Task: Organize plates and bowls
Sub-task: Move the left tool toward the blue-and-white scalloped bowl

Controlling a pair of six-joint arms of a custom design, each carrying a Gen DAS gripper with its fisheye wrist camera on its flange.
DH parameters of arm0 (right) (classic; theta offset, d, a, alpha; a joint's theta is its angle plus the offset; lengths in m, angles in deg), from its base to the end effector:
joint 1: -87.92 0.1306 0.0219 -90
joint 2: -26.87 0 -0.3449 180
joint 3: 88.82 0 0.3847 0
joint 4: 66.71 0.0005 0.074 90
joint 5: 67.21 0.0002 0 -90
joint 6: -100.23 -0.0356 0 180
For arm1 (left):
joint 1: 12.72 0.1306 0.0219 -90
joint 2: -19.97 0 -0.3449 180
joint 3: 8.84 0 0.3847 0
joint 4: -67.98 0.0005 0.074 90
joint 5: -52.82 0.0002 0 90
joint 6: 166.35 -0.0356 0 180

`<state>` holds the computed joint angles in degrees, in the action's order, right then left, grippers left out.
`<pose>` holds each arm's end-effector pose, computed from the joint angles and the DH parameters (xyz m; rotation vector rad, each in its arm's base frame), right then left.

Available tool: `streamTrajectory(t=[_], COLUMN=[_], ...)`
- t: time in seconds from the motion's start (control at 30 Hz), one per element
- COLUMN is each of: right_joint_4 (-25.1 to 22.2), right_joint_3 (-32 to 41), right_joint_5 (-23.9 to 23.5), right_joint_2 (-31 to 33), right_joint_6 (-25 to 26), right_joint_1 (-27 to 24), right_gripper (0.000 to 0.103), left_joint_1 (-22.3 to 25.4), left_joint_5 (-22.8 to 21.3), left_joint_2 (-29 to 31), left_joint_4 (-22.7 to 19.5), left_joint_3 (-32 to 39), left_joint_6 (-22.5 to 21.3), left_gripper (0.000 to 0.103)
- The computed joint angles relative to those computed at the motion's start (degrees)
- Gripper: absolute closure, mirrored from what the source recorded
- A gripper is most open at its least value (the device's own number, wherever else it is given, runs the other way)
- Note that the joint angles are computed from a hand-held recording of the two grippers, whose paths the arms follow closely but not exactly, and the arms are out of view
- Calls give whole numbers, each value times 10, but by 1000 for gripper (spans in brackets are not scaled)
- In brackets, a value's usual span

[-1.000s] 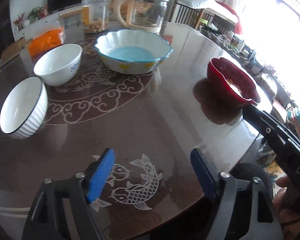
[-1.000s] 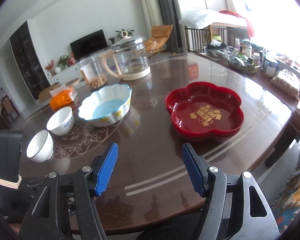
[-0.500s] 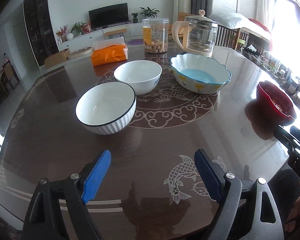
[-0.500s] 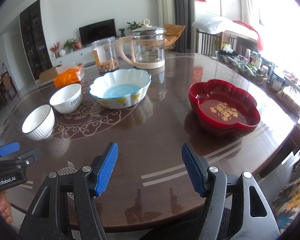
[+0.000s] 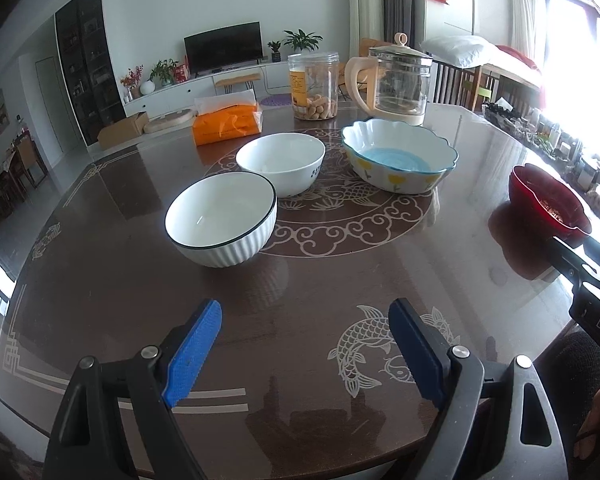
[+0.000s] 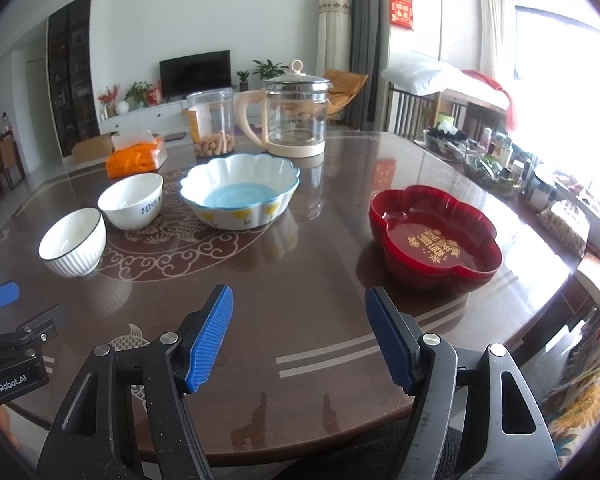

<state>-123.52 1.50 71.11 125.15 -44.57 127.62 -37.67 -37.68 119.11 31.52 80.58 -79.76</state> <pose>0.3974 0.2947 0.3302 0.5133 2.1744 -0.3116 0.4819 -0.2244 0.3270 0.5798 2.3117 -0.1689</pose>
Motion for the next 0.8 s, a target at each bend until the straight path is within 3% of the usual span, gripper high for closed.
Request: streamTrajectory(t=[0.57,0.8], right_joint_4=[-3,-8], right_joint_3=[-1,3], right_joint_5=[11,5], right_joint_2=[1,4], right_joint_6=[-7,-10], right_joint_1=[2,0], right_gripper=[30,30], left_joint_1=[9,7], left_joint_5=[-73,-68], left_joint_2=[30,55], left_joint_4=[-28,-59], left_joint_3=[47,77], left_joint_6=[-13,-12], left_gripper=[18,18])
